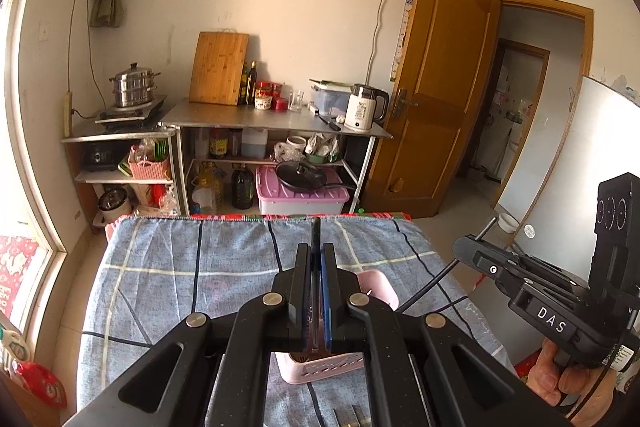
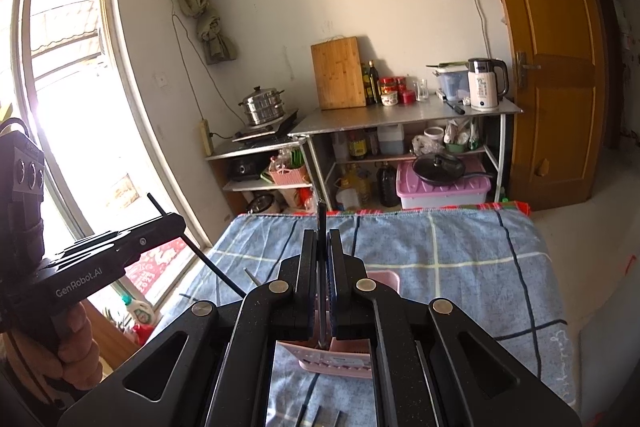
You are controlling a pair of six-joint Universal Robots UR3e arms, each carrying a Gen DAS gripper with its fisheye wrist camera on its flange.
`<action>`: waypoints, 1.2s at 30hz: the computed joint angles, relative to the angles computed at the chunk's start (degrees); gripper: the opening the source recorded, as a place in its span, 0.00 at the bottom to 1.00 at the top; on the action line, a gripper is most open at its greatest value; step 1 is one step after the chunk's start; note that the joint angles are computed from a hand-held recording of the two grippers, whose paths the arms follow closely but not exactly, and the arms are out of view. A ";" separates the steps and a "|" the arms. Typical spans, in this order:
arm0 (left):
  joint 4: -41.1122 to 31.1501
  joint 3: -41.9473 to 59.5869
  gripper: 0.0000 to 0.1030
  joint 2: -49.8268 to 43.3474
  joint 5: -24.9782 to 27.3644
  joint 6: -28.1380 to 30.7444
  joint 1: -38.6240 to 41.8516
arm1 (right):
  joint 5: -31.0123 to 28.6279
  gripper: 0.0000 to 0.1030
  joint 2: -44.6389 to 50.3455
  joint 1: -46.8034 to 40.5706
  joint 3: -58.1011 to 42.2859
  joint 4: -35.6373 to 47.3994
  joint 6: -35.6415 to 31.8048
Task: Organize utensils
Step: 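Lower the chopsticks into the basket and open both tools, then move both open tools back over the chopsticks lying on the cloth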
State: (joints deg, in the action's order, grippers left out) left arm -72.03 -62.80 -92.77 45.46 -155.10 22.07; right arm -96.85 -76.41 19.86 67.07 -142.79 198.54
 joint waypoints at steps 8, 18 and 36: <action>4.01 -5.76 0.04 -2.69 3.86 -0.22 -2.67 | 3.24 0.04 2.10 -1.65 3.50 0.90 0.83; 7.87 -11.44 0.18 -0.34 4.01 -1.34 -0.02 | 4.62 0.12 -0.07 -2.33 7.97 0.89 0.01; -10.37 -38.14 0.20 30.87 -8.29 19.39 18.18 | 0.17 0.13 -18.98 1.06 33.50 -9.34 3.47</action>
State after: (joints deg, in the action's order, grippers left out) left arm -82.40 -100.95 -61.90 37.18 -135.71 40.25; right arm -96.68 -95.39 20.92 100.56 -152.13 202.01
